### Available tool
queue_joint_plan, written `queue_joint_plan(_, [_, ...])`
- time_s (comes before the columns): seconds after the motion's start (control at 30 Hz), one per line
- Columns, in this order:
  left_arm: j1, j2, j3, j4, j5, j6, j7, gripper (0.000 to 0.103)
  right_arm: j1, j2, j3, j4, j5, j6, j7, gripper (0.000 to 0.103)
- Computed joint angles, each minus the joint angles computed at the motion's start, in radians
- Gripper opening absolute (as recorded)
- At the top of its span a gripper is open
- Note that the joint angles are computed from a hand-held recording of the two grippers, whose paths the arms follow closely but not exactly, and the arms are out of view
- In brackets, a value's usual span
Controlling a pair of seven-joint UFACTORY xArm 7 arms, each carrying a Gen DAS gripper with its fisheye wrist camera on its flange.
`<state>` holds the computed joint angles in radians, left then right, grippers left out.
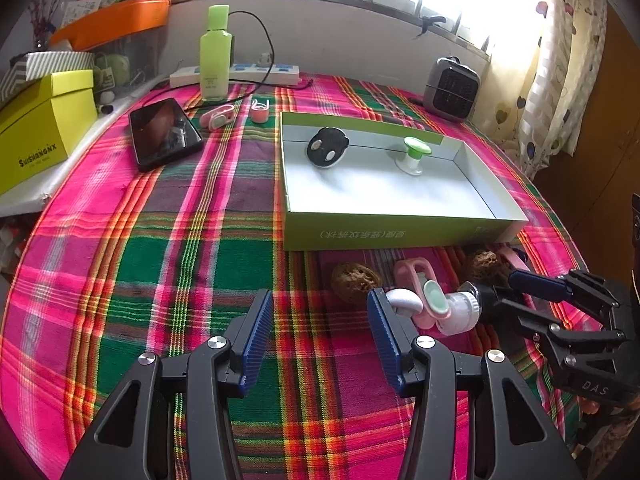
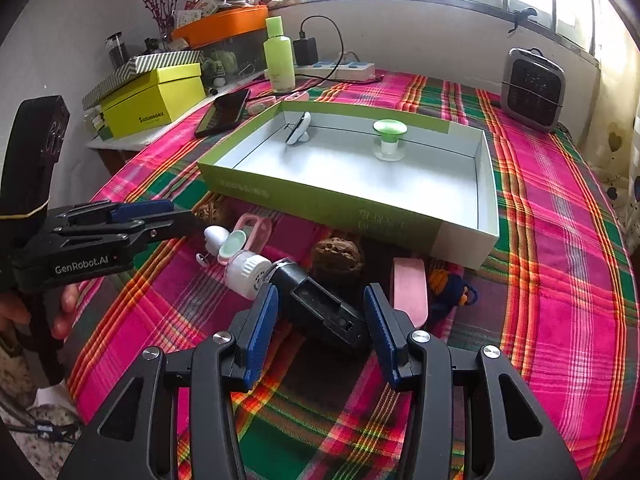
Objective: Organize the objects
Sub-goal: 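Grasp black cylindrical device with right tool while left tool grasps the walnut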
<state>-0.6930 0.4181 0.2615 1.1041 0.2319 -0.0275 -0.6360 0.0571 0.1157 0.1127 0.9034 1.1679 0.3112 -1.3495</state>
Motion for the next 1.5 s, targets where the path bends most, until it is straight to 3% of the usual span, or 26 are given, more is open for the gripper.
queue_joint_plan(0.37, [0.032,0.002,-0.029,-0.002,-0.017,0.002,0.017,0.048,0.011,-0.036,-0.017,-0.044,-0.078,0.095,0.028,0.046])
queue_joint_plan(0.47, [0.038,0.003,-0.035,0.0,-0.019,0.004,0.021,0.048,0.027,-0.013,-0.013,-0.039,-0.116,0.038,0.081,0.046])
queue_joint_plan(0.97, [0.152,0.023,-0.171,0.036,-0.076,0.0,0.119,0.048,0.038,0.007,0.036,-0.052,-0.077,-0.138,0.088,0.046])
queue_joint_plan(1.07, [0.155,0.028,-0.176,0.046,-0.087,0.004,0.133,0.048,0.029,0.004,0.045,-0.056,-0.063,-0.147,0.086,0.044])
queue_joint_plan(1.3, [0.17,0.046,-0.197,0.076,-0.107,0.019,0.161,0.048,0.022,0.0,0.048,-0.06,-0.045,-0.164,0.087,0.03])
queue_joint_plan(1.5, [0.2,0.062,-0.23,0.098,-0.122,0.031,0.178,0.048,0.022,0.0,0.046,-0.059,-0.033,-0.163,0.084,0.029])
